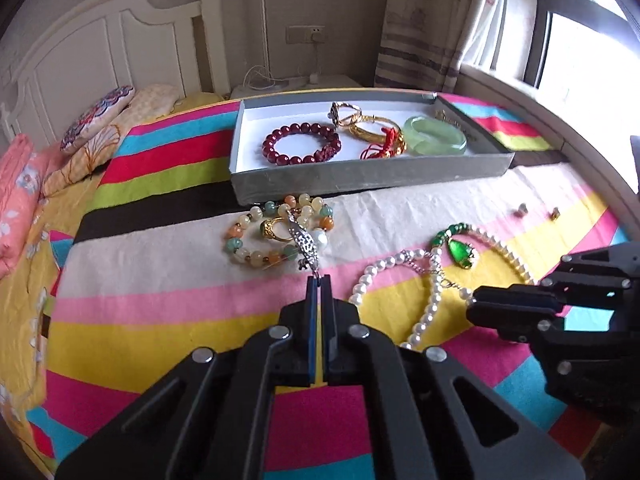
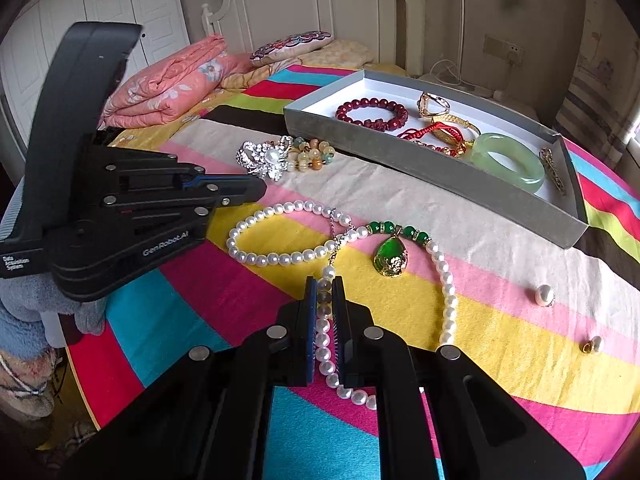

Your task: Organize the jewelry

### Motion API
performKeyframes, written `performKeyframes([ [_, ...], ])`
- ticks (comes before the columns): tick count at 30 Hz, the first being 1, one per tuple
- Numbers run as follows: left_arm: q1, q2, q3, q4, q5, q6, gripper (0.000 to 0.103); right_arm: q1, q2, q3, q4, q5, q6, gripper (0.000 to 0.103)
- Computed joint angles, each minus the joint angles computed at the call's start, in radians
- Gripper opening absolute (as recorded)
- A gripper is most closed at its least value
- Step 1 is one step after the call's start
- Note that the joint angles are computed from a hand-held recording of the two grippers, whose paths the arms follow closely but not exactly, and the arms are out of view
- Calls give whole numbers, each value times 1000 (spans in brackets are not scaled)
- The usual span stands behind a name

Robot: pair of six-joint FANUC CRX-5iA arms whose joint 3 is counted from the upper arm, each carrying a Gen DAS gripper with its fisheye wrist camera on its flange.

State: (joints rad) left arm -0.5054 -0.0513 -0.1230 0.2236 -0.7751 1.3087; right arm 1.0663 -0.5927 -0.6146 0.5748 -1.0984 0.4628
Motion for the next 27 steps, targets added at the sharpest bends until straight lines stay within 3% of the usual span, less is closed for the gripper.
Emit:
performKeyframes([
  [2, 38, -30, -77, 144, 38, -55, 1, 7, -5, -8, 17, -1, -15, 9],
  [10, 107, -99, -221, 437, 45, -183, 0, 20, -82, -62, 79, 41, -103, 9],
  [14, 113, -122, -231, 445, 41, -186, 0, 6, -121, -77, 83, 85, -142, 9],
  [27, 93, -168, -216, 451, 55, -202, 0, 107, -154, -55, 334, -21, -223, 9],
])
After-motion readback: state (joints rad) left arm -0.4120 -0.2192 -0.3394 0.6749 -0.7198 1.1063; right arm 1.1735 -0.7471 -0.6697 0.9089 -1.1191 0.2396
